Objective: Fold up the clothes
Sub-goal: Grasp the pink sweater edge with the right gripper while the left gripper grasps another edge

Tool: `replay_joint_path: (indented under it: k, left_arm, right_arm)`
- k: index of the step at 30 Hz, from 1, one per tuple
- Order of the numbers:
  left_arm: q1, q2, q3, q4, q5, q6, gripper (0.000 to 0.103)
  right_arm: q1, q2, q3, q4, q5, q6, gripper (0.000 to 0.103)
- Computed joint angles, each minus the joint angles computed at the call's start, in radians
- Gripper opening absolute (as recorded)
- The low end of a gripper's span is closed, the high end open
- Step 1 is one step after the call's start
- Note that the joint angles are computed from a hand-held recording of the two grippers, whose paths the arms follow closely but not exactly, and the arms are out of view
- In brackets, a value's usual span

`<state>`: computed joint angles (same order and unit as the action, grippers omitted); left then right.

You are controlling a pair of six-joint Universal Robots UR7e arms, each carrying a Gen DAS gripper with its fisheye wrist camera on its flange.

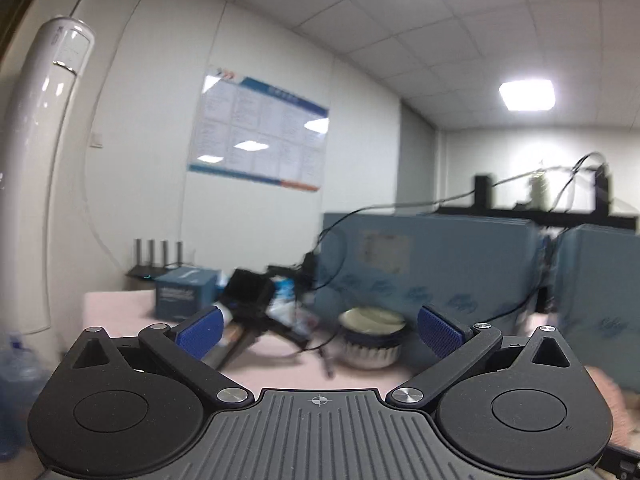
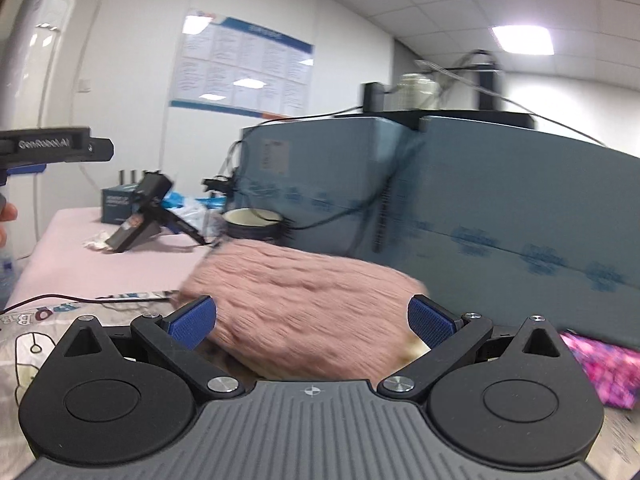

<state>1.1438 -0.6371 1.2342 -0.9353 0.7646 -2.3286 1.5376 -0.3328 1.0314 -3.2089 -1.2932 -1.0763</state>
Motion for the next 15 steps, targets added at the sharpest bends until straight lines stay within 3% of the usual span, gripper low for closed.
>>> replay_joint_path:
  k: [4,9,11,13,14,15]
  left_arm:
    - [0.025,0.020,-0.108,0.272,-0.005,-0.209,0.103]
    - [0.056,0.065,-0.218,0.493,0.059,-0.418,0.103]
    - [0.065,0.088,-0.261,0.567,0.086,-0.487,0.103]
    - [0.074,0.113,-0.305,0.636,0.118,-0.550,0.103]
    - [0.080,0.126,-0.330,0.668,0.136,-0.582,0.103]
    - [0.085,0.139,-0.354,0.696,0.151,-0.610,0.103]
  right_arm:
    - [0.033,0.086,-0.152,0.181,-0.044,-0.050,0.103]
    - [0.047,0.219,-0.375,0.267,-0.114,0.058,0.102]
    - [0.041,0.246,-0.418,0.255,-0.097,0.067,0.088]
    - [0.033,0.251,-0.433,0.244,-0.078,0.092,0.048]
    - [0.028,0.246,-0.436,0.250,-0.063,0.111,0.040]
    - [0.022,0.240,-0.439,0.260,-0.045,0.131,0.023]
